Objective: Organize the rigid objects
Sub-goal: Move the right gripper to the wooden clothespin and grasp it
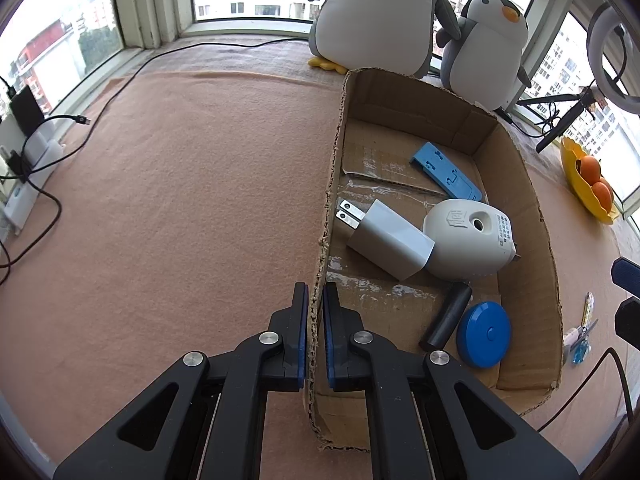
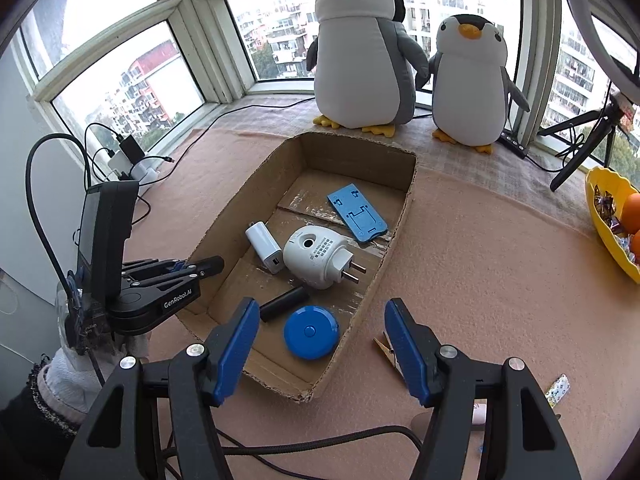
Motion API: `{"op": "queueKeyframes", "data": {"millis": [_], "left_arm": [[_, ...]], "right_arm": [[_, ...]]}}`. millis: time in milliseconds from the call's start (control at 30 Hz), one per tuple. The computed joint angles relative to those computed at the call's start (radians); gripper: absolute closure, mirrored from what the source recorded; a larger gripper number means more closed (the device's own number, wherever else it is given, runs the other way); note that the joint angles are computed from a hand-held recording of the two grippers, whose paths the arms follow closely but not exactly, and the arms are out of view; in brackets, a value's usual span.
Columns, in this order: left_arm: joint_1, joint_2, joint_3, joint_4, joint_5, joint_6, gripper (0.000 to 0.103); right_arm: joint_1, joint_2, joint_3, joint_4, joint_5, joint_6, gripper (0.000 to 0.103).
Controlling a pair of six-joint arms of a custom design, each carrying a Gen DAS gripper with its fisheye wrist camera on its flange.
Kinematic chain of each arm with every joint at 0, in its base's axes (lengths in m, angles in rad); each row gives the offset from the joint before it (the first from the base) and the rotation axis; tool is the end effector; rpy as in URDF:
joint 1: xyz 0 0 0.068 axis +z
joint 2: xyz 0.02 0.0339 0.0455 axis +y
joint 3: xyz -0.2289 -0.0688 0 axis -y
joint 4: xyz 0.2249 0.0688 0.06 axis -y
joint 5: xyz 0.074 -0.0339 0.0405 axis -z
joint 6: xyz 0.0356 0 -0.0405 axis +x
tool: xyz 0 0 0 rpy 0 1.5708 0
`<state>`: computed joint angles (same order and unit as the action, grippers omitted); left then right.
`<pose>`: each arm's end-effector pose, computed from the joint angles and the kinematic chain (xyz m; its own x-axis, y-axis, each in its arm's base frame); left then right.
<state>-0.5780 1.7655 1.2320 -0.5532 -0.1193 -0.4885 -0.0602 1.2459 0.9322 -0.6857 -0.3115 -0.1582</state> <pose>0.2865 -0.1818 0.1786 -0.8874 0.0225 -0.4604 0.0901 0.9880 -0.1254 0.2379 -0.0034 0.2273 -0.8121 -0.1013 -0.5747 -0.2391 0.9561 0.1694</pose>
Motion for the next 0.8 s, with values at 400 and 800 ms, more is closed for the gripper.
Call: {"op": "queueKeyframes", "data": {"millis": [400,800], "left_arm": [[-0.005,0.003,0.010,-0.012,-0.007,0.002,0.097],[-0.016,0.010,0.026,-0.038,-0.024,0.018,0.097]], "right_arm": [[-0.469,-0.049,0.230,-0.331,-0.192,-0.202,0.042],[-0.765,-0.059,0.275,-0.521,-0.299,-0.491,0.042]]}}
